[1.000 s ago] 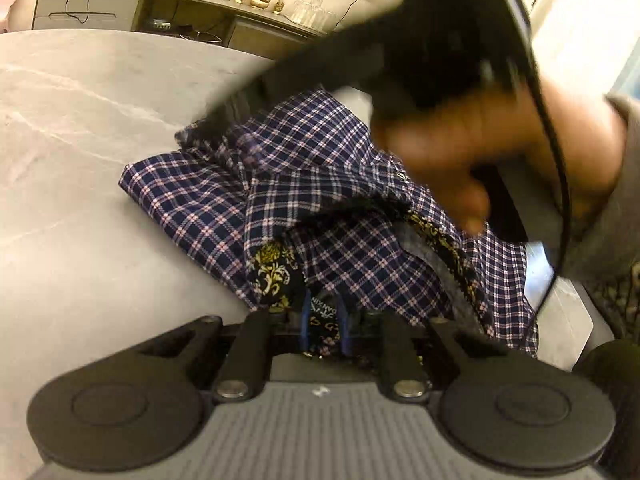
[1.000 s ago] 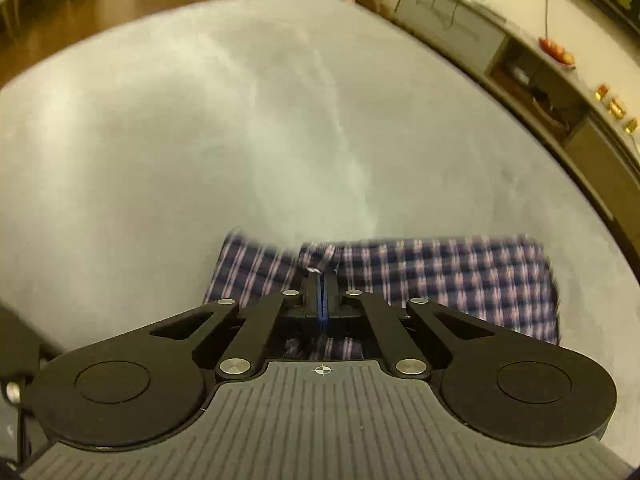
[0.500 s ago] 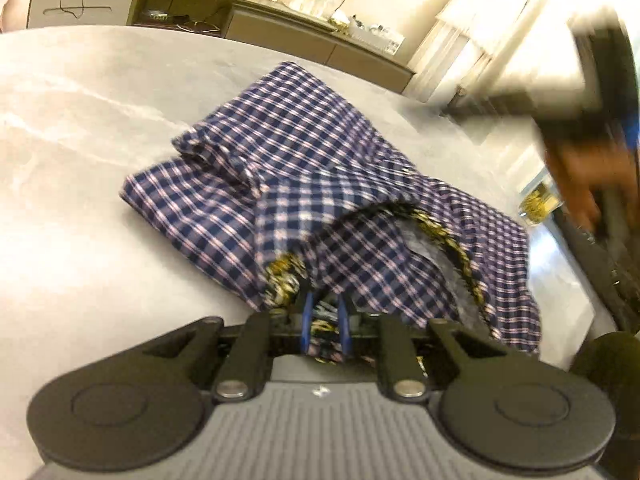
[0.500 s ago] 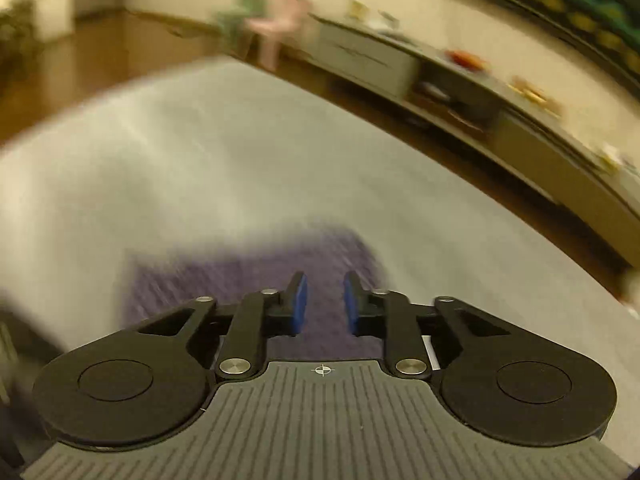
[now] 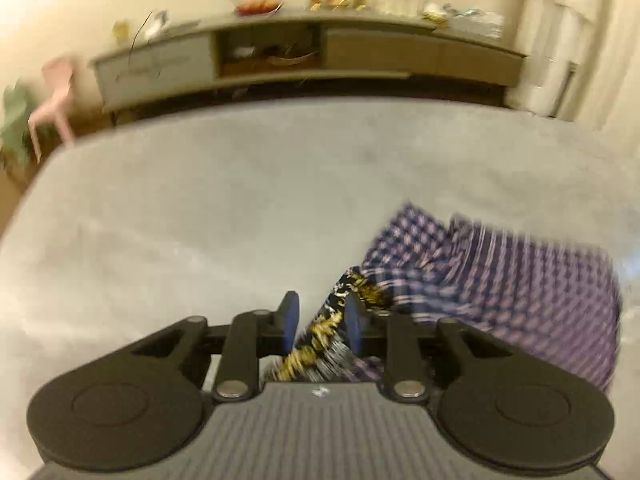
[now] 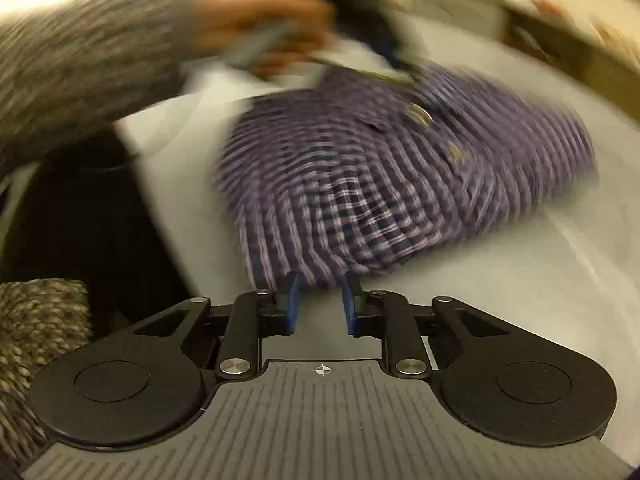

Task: Fold clothes

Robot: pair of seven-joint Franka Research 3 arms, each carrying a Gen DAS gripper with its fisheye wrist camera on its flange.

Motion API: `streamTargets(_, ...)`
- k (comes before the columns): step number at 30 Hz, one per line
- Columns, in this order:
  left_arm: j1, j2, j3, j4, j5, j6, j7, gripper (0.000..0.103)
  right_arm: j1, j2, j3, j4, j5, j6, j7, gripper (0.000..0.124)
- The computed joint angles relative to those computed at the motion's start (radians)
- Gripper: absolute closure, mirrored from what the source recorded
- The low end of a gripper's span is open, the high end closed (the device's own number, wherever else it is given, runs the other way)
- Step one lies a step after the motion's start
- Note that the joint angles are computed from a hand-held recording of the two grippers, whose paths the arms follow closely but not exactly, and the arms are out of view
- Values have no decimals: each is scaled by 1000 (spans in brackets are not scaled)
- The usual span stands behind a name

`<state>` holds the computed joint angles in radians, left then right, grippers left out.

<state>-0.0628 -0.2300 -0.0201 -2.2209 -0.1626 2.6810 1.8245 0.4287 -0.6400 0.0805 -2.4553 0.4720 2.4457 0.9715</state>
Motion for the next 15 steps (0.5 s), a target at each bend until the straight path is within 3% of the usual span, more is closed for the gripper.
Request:
streamTargets(3, -53, -156, 79, -103, -115, 36, 146, 53, -46, 34, 20, 15, -32, 135, 21, 91)
streamTargets(5, -89, -265, 142, -191, -169, 41, 218, 48, -69, 98, -10, 50, -35, 209, 27, 79)
streamTargets(7, -41, -346, 127, -293, -117, 91, 195, 46, -64, 171, -84, 106, 1, 248, -24, 60)
streamTargets(8, 21, -373, 90, -344, -52, 129, 150, 42, -62, 233, -106, 155, 17, 261, -51, 55)
streamTargets(10, 156, -414, 14, -426, 60, 177, 53, 40, -80, 350, -110, 261, 23, 266, -73, 54)
streamTargets(11, 186, -423, 13, -444, 92, 162, 11, 40, -97, 399, -105, 308, 16, 261, -74, 54)
streamTargets(12, 182, -422, 36, -444, 78, 132, 4, 40, -110, 438, -101, 351, 16, 250, -77, 53)
streamTargets(15, 87, -428, 141, -452, 38, 69, 6, 38, -137, 523, -87, 457, 35, 202, -92, 47)
